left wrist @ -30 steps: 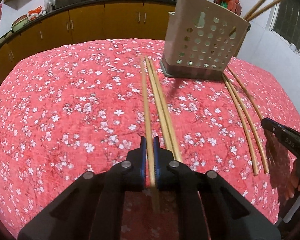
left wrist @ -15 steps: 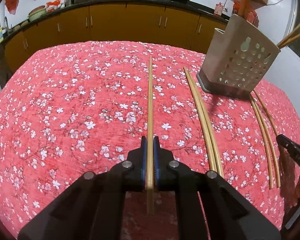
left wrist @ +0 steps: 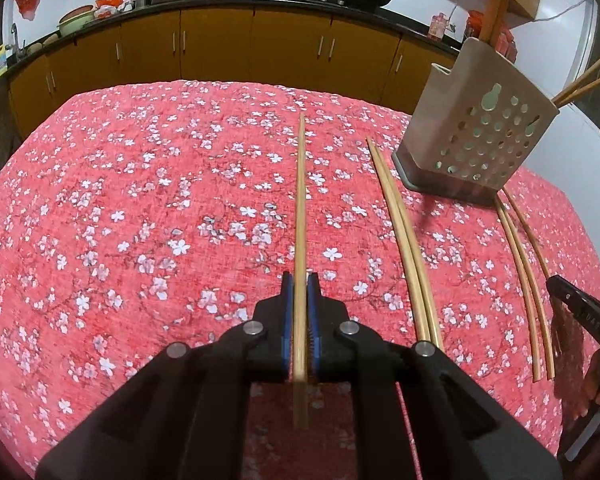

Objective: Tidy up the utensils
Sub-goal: 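Close the left gripper on a chopstick while the right gripper grasps another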

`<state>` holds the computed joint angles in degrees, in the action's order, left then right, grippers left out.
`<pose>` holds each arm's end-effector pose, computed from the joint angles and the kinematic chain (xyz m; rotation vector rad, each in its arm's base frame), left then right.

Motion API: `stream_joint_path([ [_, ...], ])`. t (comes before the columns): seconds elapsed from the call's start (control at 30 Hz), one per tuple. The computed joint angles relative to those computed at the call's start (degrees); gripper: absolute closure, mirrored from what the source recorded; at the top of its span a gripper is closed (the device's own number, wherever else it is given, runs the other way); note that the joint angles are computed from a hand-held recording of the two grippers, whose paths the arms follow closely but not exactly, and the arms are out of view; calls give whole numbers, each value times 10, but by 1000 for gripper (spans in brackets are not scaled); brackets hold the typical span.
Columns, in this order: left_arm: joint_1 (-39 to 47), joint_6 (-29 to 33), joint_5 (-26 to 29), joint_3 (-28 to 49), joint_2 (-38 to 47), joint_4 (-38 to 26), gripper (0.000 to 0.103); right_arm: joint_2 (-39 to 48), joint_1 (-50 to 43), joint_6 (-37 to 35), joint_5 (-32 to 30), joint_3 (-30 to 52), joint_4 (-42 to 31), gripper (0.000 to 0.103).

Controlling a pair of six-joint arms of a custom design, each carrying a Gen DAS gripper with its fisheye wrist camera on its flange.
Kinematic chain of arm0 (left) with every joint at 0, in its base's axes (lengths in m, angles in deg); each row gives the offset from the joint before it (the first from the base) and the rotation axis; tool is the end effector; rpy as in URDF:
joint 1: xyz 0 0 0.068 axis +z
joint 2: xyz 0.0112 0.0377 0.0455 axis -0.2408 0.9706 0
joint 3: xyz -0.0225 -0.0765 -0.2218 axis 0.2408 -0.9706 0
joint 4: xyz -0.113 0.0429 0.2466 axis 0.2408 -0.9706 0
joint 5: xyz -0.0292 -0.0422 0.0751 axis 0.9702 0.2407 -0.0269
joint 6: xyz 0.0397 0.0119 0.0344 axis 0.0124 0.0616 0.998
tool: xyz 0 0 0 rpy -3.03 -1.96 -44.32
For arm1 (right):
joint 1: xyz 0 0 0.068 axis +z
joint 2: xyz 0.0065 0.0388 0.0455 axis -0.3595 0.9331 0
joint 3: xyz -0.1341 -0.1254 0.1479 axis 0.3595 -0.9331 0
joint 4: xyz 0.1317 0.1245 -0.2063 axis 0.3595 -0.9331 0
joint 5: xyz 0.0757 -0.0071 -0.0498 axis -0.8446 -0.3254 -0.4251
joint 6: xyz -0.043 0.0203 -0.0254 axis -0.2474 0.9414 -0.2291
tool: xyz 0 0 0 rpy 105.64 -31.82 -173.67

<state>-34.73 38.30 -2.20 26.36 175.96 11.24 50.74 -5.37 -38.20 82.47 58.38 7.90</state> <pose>0.3055 -0.1124 0.0915 -0.0266 2.4467 -0.2021 0.2819 0.0747 0.0738 0.1574 2.4219 0.1358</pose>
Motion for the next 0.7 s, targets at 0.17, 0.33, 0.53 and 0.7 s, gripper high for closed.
stream_joint_path([
  [0.17,-2,-2,-1,2,4,1,93,-2,-1,1,-2,-1,0,95],
  [0.33,0,-2,-1,1,2,1,93,-1,-1,1,-2,0,-1,95],
  [0.53,0,-2,-1,2,4,3,93,-1,-1,1,-2,0,-1,95],
  [0.7,2,-1,0,1,4,3,93,-1,-1,1,-2,0,-1,95],
])
